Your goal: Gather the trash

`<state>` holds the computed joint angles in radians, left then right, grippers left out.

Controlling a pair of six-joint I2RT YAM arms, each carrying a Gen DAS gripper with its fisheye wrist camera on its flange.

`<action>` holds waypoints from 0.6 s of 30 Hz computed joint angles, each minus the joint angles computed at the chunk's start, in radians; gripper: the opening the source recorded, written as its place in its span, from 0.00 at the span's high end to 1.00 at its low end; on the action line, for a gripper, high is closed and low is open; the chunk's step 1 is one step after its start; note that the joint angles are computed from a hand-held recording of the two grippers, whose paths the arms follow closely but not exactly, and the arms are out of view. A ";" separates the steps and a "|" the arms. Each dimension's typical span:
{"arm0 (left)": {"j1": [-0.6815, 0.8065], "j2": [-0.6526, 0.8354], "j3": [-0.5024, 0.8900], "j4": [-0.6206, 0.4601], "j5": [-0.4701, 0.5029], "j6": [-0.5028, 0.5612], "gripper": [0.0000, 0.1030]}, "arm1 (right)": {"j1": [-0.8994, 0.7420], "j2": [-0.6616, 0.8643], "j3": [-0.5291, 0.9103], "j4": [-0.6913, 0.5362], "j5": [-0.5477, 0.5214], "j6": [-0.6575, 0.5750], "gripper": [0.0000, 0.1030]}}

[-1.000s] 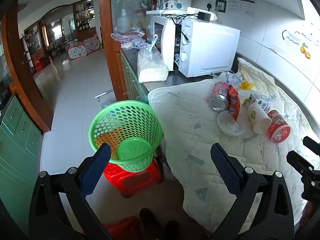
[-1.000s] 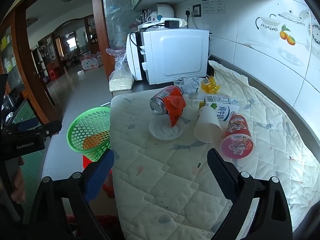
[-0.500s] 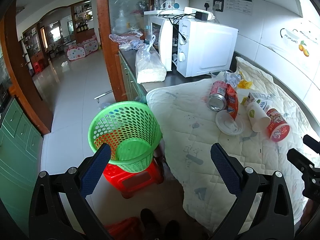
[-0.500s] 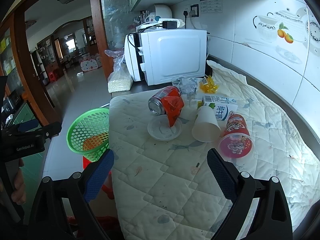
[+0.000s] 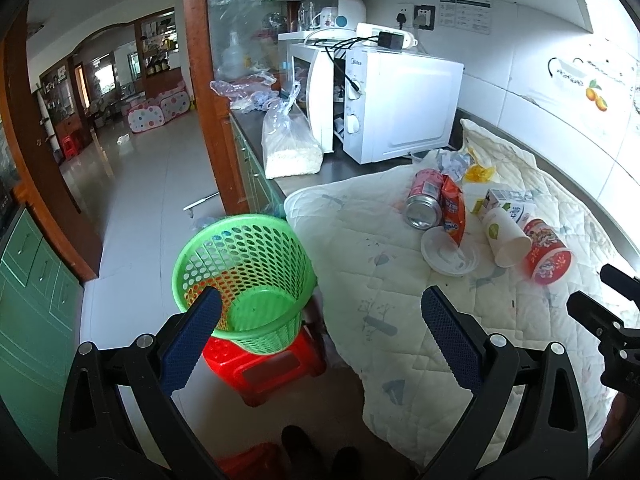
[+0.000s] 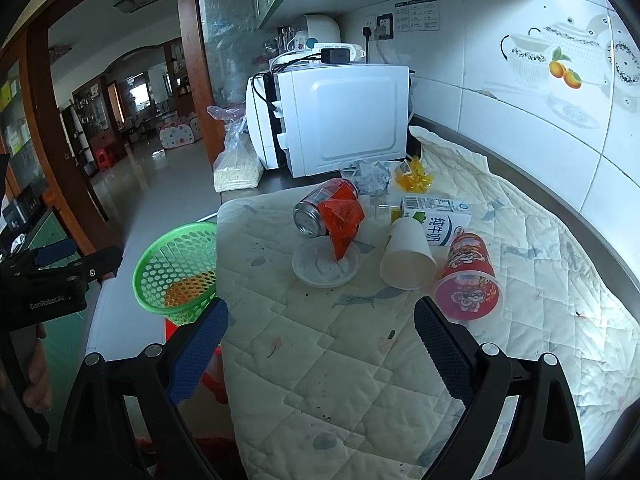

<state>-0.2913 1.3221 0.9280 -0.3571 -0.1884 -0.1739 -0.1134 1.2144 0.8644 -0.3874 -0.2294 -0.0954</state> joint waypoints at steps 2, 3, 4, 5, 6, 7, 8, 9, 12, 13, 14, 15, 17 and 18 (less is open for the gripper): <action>-0.002 -0.001 0.001 0.003 -0.001 0.003 0.05 | 0.001 -0.001 0.000 -0.001 0.002 0.001 0.12; -0.003 -0.001 0.002 0.004 -0.002 0.004 0.05 | 0.001 -0.002 0.000 0.000 0.001 0.001 0.12; -0.004 -0.001 0.002 0.006 -0.001 0.006 0.05 | 0.000 -0.002 -0.001 0.002 0.001 0.001 0.12; -0.004 -0.002 0.002 0.009 0.000 0.007 0.05 | -0.006 -0.004 -0.001 0.002 -0.005 0.000 0.12; -0.006 -0.002 0.003 0.010 -0.001 0.009 0.05 | -0.007 -0.005 0.000 0.002 -0.005 0.001 0.12; -0.013 -0.004 -0.004 0.016 -0.006 0.006 0.05 | -0.012 -0.002 0.000 0.004 -0.009 0.000 0.12; -0.013 -0.006 -0.004 0.018 -0.006 0.007 0.05 | -0.014 -0.002 0.001 0.003 -0.011 0.000 0.12; -0.014 -0.005 -0.004 0.019 -0.007 0.008 0.05 | -0.015 -0.001 0.002 0.004 -0.012 0.000 0.12; -0.016 -0.002 -0.002 0.021 -0.007 0.010 0.05 | -0.015 -0.002 0.003 0.001 -0.012 -0.001 0.12; -0.016 -0.009 -0.010 0.024 -0.008 0.009 0.05 | -0.016 -0.002 0.005 0.000 -0.012 -0.002 0.12; -0.016 -0.010 -0.010 0.024 -0.007 0.008 0.05 | -0.016 -0.001 0.005 0.001 -0.012 -0.003 0.12; -0.015 -0.011 -0.011 0.026 -0.006 0.008 0.05 | -0.017 0.000 0.006 0.002 -0.013 -0.002 0.12; -0.018 -0.012 -0.011 0.028 -0.009 0.008 0.05 | -0.016 -0.001 0.005 0.004 -0.012 -0.001 0.12; -0.019 -0.014 -0.013 0.031 -0.008 0.009 0.05 | -0.016 -0.002 0.003 0.005 -0.012 0.000 0.12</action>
